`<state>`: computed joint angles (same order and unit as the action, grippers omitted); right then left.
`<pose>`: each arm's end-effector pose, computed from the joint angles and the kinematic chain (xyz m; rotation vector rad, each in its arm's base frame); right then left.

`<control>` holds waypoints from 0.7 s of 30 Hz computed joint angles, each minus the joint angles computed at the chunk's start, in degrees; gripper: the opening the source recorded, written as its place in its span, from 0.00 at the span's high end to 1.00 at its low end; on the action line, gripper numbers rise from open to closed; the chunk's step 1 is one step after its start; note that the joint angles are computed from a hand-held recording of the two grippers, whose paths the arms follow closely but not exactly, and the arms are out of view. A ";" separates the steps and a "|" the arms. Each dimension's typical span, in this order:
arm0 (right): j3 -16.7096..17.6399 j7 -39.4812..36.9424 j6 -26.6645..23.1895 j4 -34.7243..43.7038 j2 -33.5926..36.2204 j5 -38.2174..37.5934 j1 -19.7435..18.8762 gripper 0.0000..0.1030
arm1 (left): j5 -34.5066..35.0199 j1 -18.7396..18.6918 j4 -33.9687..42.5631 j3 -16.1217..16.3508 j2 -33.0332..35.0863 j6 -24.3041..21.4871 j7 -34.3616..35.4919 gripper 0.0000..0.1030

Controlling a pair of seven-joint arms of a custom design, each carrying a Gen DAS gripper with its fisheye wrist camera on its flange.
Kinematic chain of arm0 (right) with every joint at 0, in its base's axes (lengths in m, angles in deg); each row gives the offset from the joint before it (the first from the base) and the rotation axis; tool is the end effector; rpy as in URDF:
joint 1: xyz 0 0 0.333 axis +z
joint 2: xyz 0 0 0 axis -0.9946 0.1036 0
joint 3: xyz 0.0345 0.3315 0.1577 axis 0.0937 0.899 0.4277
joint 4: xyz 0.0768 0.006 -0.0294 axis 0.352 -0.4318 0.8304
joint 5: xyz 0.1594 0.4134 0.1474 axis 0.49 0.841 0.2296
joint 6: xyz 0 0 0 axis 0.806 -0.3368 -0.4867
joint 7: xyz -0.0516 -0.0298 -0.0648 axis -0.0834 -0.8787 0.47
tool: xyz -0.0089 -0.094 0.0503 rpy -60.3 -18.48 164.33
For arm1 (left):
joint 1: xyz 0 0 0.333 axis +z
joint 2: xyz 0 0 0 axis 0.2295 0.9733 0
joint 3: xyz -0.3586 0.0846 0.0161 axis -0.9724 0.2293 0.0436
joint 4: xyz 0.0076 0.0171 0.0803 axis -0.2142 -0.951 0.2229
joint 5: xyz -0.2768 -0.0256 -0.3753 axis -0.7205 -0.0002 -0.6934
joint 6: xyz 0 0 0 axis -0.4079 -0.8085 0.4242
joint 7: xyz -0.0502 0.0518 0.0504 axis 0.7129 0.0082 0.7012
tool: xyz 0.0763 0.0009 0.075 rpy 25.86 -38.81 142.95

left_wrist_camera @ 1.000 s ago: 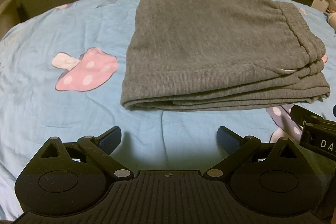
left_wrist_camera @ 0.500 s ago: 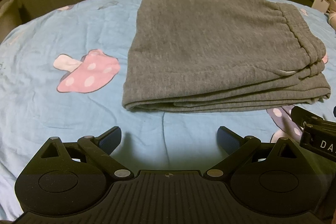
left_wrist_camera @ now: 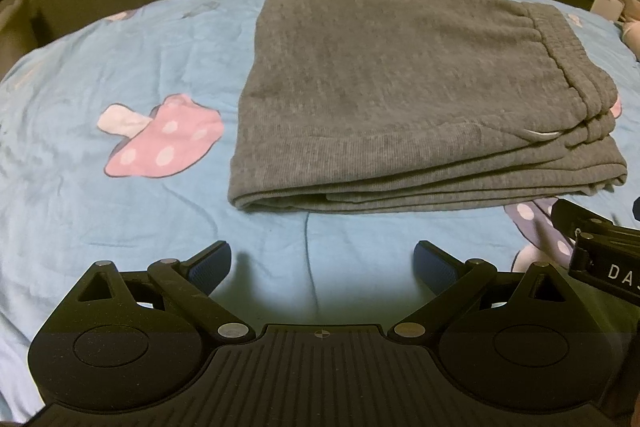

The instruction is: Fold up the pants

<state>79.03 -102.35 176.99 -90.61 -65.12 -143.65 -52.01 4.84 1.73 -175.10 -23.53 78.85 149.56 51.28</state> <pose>0.4763 0.4344 0.5015 -1.5383 1.9737 -0.8826 0.5508 -0.2384 0.5149 -1.7056 1.9844 -0.5555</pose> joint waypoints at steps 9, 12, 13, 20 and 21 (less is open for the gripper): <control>-0.01 -0.07 0.00 0.00 -0.05 0.04 0.00 0.04 | -0.07 0.00 -0.02 -0.01 0.00 0.03 0.27 0.02; -0.01 -0.06 -0.01 -0.05 -0.08 -0.07 -0.01 0.04 | -0.24 -0.03 -0.04 0.02 -0.03 0.00 0.46 0.02; 0.01 -0.01 -0.07 -0.07 -0.07 -0.19 0.00 0.04 | -0.41 -0.05 -0.06 0.07 -0.05 0.06 0.62 0.02; 0.06 -0.22 -0.37 -0.13 -0.26 -0.25 0.00 0.04 | -0.95 -0.24 -0.31 0.03 -0.37 0.49 1.23 0.02; 0.07 -0.19 -0.39 -0.13 -0.29 -0.29 0.00 0.04 | -1.06 -0.29 -0.40 0.07 -0.45 0.67 1.39 0.02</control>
<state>79.10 -102.54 176.59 -90.74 -65.41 -143.94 -52.01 3.78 1.44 -175.50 -23.46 78.40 150.23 52.67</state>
